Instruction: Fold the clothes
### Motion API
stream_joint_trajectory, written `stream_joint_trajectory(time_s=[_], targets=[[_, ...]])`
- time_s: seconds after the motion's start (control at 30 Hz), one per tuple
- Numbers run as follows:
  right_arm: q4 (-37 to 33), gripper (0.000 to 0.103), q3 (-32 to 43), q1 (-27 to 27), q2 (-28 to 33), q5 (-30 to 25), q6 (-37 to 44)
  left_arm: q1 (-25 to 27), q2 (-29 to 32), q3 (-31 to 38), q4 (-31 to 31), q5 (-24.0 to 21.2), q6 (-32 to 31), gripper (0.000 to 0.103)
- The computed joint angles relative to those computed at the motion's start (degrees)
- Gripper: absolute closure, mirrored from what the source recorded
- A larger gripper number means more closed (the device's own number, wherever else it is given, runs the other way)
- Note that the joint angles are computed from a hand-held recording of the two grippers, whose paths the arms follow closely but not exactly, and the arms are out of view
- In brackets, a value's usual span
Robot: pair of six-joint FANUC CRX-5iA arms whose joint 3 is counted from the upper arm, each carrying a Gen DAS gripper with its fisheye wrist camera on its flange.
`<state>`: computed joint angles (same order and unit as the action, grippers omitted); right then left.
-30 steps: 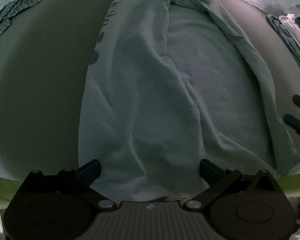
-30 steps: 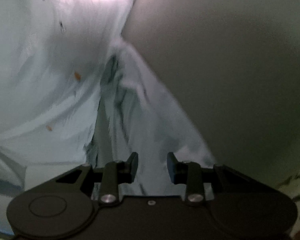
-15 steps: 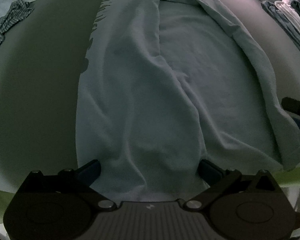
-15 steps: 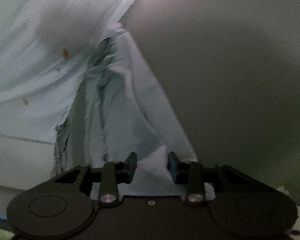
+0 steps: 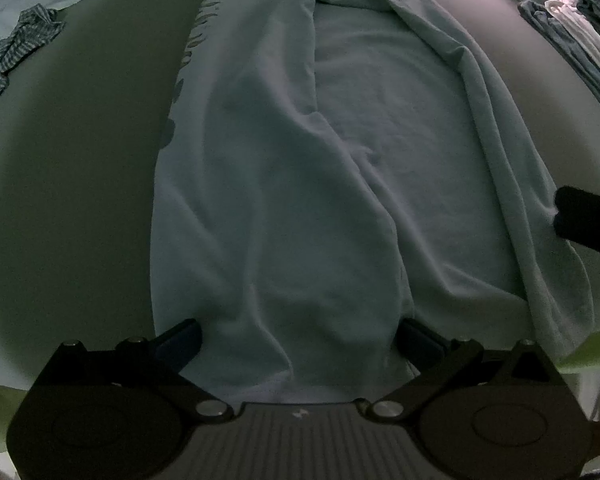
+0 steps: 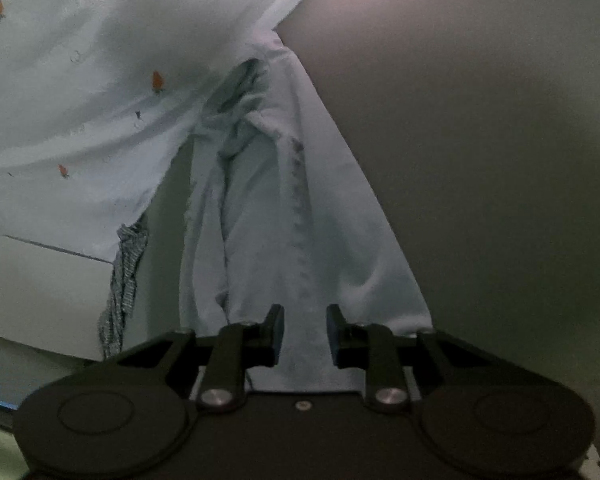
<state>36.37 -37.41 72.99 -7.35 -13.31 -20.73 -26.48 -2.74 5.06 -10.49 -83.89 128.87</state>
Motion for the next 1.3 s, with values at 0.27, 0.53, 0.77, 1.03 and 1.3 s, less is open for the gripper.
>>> stream_joint_trajectory(time_s=[0.27, 0.53, 0.77, 1.03, 1.3], targets=[[-17.48, 0.087, 14.40, 2.63, 8.30, -14.53, 23.78, -1.16, -1.01, -0.40, -1.04, 0.04, 0.99, 0.000], [-15.16, 0.101, 11.69, 2.74, 6.09, -10.41, 21.94, -0.54, -1.61, -0.69, -0.59, -0.11, -0.35, 0.000], [-16.69, 0.101, 13.34, 3.88, 5.72, -9.83, 28.93, -0.81, -1.81, -0.51, -0.94, -0.59, -0.16, 0.000], [-42.06, 0.088, 21.94, -0.43, 8.60, -17.84, 51.91, -0.11, -1.50, -0.04, -0.26, -1.40, -0.65, 0.000], [-55.03, 0.080, 24.58, -7.43, 7.50, -11.68, 65.29, 4.46, -4.73, 0.12, 2.74, 2.32, 0.87, 0.000]])
